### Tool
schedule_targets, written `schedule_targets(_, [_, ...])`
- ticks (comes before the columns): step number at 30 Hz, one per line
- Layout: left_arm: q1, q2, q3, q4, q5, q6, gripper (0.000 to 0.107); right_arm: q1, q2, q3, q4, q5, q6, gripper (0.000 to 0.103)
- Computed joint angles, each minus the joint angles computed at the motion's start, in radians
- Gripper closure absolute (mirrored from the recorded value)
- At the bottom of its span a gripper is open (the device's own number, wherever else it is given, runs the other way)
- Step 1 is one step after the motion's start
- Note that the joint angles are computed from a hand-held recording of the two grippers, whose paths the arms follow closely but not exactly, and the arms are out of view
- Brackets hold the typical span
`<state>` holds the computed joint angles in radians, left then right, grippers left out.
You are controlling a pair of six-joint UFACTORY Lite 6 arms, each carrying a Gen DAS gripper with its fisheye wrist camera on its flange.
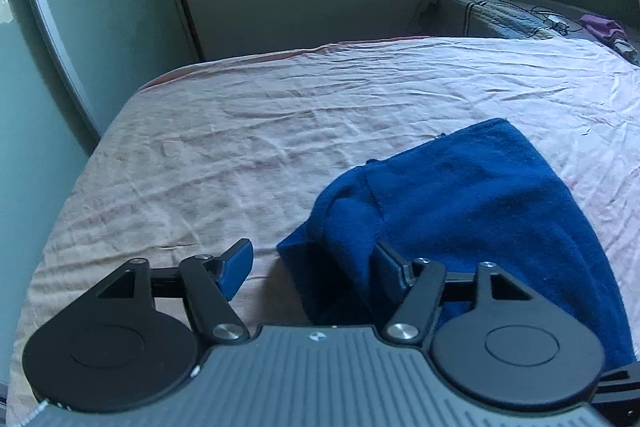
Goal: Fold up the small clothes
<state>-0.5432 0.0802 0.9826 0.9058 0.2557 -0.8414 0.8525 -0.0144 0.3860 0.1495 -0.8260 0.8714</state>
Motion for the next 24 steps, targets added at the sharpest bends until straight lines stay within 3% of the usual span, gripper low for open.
schedule_targets(7, [0.027,-0.055,-0.044,0.061,0.019,-0.027,0.028,0.001,0.011,0.028,0.012,0.026,-0.001,0.094])
schedule_targets(13, [0.083,-0.135,-0.100,0.289,0.108,-0.113,0.025,-0.018,0.029,0.023,-0.028,-0.002,0.058,0.094])
schedule_targets(15, [0.118,-0.159,-0.115,0.456,0.168,-0.193,0.023,-0.026,0.032,0.020,-0.046,-0.014,0.078,0.094])
schedule_targets(17, [0.138,-0.157,-0.117,0.665,0.291,-0.316,0.022,-0.032,0.037,0.018,-0.058,-0.024,0.092,0.094])
schedule_targets(20, [0.165,-0.125,-0.109,0.940,0.518,-0.471,0.012,-0.032,0.043,0.025,-0.060,-0.024,0.097,0.094])
schedule_targets(21, [0.180,-0.123,-0.090,0.963,0.539,-0.478,0.009,-0.028,0.046,0.031,-0.056,-0.023,0.092,0.094])
schedule_targets(23, [0.202,-0.158,-0.051,0.885,0.457,-0.453,0.007,-0.022,0.056,0.039,-0.046,-0.022,0.076,0.094])
schedule_targets(24, [0.218,-0.185,-0.034,0.783,0.352,-0.402,0.005,-0.016,0.068,0.050,-0.034,-0.016,0.061,0.094])
